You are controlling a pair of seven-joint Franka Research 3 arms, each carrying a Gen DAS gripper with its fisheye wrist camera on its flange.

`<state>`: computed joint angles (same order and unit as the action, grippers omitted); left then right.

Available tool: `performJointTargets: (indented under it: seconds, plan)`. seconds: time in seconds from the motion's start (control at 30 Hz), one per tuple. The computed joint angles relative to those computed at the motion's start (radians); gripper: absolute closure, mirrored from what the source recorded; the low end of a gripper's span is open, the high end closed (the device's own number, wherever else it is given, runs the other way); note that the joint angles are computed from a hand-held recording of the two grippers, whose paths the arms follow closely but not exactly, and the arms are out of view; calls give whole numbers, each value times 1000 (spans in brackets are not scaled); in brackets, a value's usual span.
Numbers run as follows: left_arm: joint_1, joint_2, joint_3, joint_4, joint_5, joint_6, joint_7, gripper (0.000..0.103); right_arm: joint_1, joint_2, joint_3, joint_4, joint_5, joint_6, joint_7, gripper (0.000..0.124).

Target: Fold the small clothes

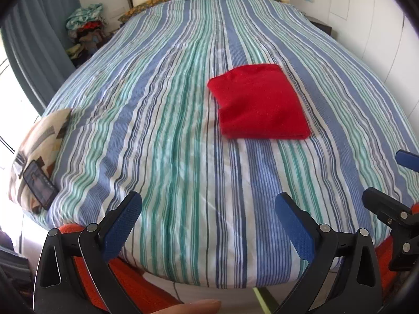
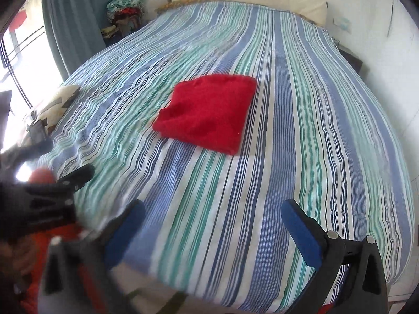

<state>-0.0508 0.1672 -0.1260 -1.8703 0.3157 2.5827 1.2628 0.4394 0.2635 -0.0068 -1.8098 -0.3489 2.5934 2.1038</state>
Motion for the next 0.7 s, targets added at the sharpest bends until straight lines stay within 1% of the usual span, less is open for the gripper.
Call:
performJointTargets:
  seconds: [0.1, 0.23, 0.33, 0.43, 0.57, 0.7]
  plan:
    - [9, -8, -11, 6, -58, -32, 41, 1, -1, 1, 10, 10, 27, -13, -18, 21]
    - [6, -31, -7, -5, -52, -28, 39, 1, 8, 4, 8, 32, 25, -42, -1, 21]
    - [6, -40, -9, -1, -61, -30, 49, 1, 2, -1, 13, 34, 47, -34, -1, 21]
    - [-2, -46, -3, 2, -23, -30, 23, 1, 4, -14, 9, 30, 35, -28, 11, 21]
    - [-11, -45, 2, 9, 40, -34, -25, 1, 7, -30, 6, 34, -2, -42, 28, 21]
    - [-6, -42, 0, 14, 31, -37, -22, 1, 6, -36, 13, 44, -22, -64, 28, 21]
